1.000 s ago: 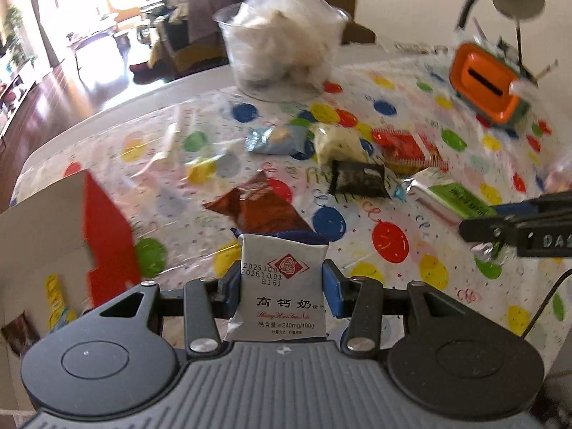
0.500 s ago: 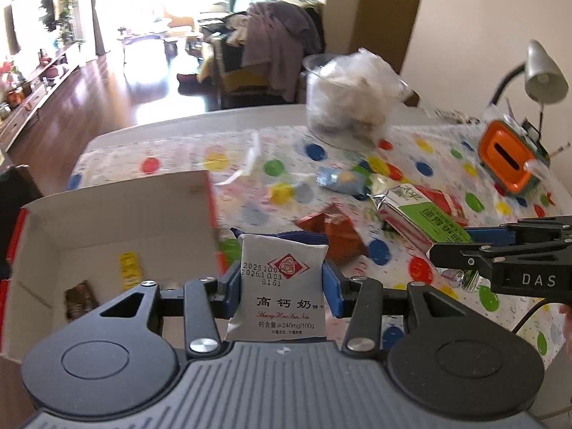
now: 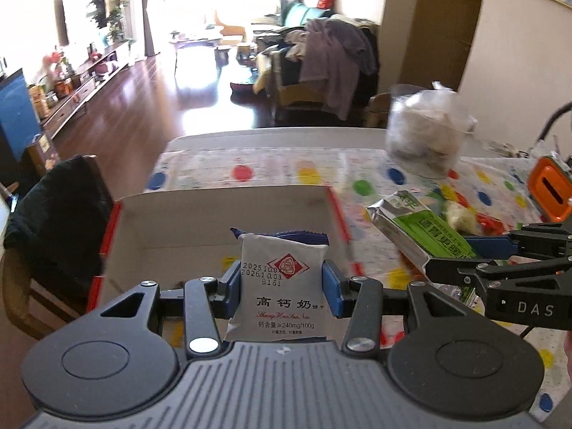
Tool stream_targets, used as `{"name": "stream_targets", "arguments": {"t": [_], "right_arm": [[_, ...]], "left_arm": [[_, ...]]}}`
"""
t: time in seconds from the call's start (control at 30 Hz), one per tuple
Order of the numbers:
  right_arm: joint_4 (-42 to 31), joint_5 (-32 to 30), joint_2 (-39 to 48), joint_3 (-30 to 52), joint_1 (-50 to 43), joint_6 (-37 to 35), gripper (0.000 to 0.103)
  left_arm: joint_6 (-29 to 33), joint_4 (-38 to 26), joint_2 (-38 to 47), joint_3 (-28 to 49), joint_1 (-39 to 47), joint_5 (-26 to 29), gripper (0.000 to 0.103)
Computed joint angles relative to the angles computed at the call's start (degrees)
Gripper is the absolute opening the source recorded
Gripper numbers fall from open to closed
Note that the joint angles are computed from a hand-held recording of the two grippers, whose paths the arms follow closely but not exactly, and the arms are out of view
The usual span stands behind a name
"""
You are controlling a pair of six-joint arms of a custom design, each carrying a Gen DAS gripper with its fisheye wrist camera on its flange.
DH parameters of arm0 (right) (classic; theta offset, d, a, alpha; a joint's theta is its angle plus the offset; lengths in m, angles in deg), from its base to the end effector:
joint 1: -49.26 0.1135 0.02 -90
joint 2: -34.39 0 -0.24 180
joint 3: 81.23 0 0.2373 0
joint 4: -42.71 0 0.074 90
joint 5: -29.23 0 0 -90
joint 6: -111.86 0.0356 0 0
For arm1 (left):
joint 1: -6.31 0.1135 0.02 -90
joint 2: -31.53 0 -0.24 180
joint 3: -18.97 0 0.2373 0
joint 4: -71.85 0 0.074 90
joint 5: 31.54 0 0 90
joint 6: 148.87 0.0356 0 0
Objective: Organize snacks
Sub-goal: 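Carry the white packet in left tool while right tool carries the green bar over box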
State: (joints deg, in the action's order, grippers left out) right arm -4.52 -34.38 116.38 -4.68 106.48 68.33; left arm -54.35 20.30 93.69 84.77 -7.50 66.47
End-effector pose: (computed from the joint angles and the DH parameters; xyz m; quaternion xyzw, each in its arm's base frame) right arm 0.1687 0.2327 0.2445 -0.0137 0.9252 0.1114 0.3625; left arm 0.2105 -0.0568 0.2597 0.1731 0.9151 -0.0940 0.3518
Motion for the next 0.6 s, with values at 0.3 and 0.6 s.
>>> {"name": "stream_targets", "arguments": {"t": [0.3, 0.6], "right_arm": [[0.1, -2.8, 16.3, 13.7, -1.2, -3.1, 0.04], [-3.9, -8.0, 31.9, 28.5, -3.9, -4.1, 0.04]], "left_arm": [[6.0, 0.7, 12.6, 5.8, 14.9, 5.5, 0.045], [9.6, 4.3, 23.9, 10.5, 17.6, 4.0, 0.045]]}}
